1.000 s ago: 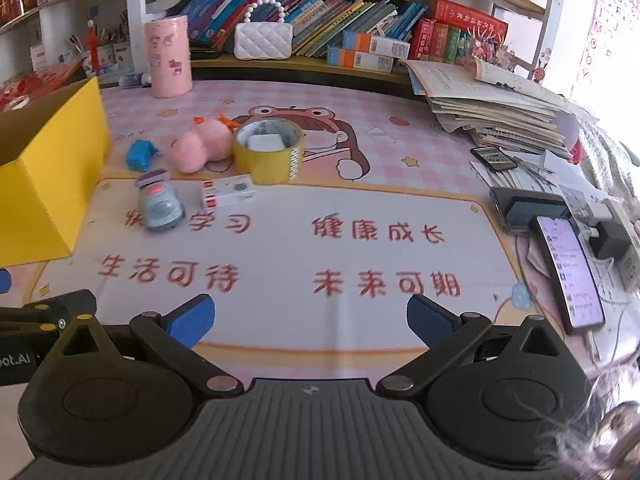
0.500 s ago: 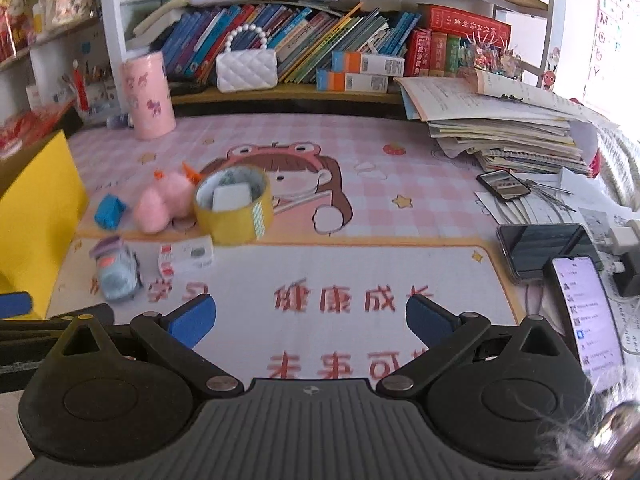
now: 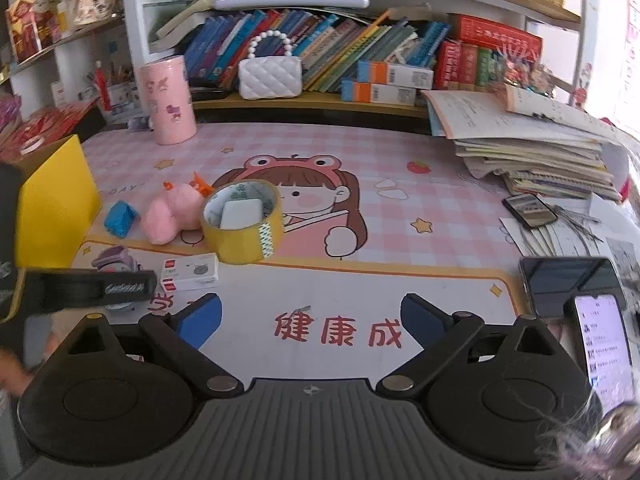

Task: Organize objects
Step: 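Grasp the grey toy car with the left gripper while the right grasps the white staple box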

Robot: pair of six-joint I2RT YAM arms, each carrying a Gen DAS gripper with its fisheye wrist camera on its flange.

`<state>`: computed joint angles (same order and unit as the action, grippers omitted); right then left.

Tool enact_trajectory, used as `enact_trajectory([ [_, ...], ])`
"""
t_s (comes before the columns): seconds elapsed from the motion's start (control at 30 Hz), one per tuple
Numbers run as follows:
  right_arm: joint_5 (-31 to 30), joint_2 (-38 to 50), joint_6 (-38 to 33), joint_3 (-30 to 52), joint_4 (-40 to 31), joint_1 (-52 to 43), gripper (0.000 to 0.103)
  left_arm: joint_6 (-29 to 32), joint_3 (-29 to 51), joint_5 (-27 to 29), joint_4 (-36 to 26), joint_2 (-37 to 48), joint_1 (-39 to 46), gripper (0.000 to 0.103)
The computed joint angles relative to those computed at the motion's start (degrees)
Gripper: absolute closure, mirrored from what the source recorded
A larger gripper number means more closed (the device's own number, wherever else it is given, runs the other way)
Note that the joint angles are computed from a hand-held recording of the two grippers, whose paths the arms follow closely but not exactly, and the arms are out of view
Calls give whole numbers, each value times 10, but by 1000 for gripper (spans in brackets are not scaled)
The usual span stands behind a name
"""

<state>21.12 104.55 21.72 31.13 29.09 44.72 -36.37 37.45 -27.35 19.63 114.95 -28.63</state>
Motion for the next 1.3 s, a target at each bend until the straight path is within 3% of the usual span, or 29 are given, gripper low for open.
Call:
enact_trajectory([
  [0.07, -11, 3, -10, 2, 7, -4, 10, 9, 8, 7, -4, 7, 7, 43],
  [0.13, -20, 10, -17, 10, 9, -8, 13, 21, 4, 15, 2, 9, 12, 52],
  [0.2, -33, 21, -20, 22, 7, -12, 15, 36, -7, 24, 13, 2, 15, 53],
  [0.27, -46, 33, -21, 37, 4, -15, 18, 43, -18, 30, 10, -10, 17, 62],
  [0.4, -72, 66, -43, 74, 2, -12, 25, 56, -73, 36, 15, -72, 6, 62],
  [0.57, -107, 132, -82, 144, -10, -8, 39, 29, -158, 73, -3, -190, -5, 62],
  [0.8, -122, 233, -110, 268, -50, 10, 44, -29, -241, 75, -65, -328, -8, 62],
  [1.07, -93, 276, -98, 327, -68, 26, 46, -55, -301, 52, -150, -477, -2, 62],
  [1.13, -85, 282, -100, 336, -72, 29, 44, -52, -315, 53, -170, -515, 6, 62],
  [1.2, -77, 294, -89, 358, -94, 32, 32, -49, -327, 55, -194, -556, 14, 62],
  [1.3, -68, 303, -60, 372, -101, 36, 45, -45, -343, 55, -248, -634, 19, 62],
])
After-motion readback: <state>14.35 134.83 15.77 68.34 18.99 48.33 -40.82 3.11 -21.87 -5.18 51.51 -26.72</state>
